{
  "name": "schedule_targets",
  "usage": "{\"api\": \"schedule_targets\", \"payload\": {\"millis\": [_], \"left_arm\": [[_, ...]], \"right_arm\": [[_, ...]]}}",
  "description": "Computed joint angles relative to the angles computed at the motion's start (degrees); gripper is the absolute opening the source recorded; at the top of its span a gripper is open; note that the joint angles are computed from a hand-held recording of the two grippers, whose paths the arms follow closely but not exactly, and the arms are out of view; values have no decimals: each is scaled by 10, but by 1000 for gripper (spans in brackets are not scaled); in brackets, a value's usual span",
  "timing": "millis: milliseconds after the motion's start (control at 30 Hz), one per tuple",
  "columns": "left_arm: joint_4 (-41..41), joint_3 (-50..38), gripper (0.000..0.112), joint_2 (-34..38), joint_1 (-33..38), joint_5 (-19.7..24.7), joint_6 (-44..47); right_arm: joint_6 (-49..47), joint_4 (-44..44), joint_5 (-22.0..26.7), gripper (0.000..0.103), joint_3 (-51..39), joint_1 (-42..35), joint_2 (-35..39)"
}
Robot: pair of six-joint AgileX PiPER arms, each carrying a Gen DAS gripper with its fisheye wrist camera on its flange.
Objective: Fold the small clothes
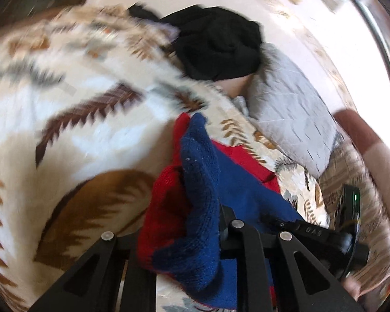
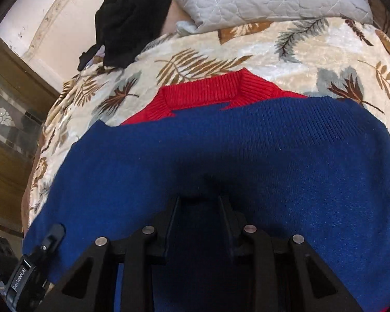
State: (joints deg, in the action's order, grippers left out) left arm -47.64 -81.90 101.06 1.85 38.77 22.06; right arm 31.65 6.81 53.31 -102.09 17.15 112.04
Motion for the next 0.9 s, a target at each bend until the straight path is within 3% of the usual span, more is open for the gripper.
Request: {"api": "schedule_targets", "payload": {"millis": [133,300,367,433,500,600,667,733,900], "left_arm": [[34,-6,19,-30,-44,-24,12],[157,-27,18,-57,-150,-59,-35],[249,-39,18,-57,-218,-77,-85],[320,-59,18,-42,-273,-77,-134],[380,-83,18,-13,-329,-65,-175],[456,-104,18,34,-393,-43,-211],[534,-75,18,41,-421,-60,-250],[560,-46,18,25,-425,-86,-253],[467,-28,18,8,-397,-103,-171]], "right_arm": [[-135,183,-11,36,74,-81,-56],[-274,342,-6,39,180,-187,-139],[-323,407,5,68,216,-234,-162],[-377,473,-12,69,270,-279,-195],[-416,526,6,69,286,-315,-193],[-483,641,87,69,316,-377,-154],[-471,645,107,69,310,-385,-124],[-457,638,126,69,281,-381,-86],[-421,610,112,69,202,-346,-39]]}}
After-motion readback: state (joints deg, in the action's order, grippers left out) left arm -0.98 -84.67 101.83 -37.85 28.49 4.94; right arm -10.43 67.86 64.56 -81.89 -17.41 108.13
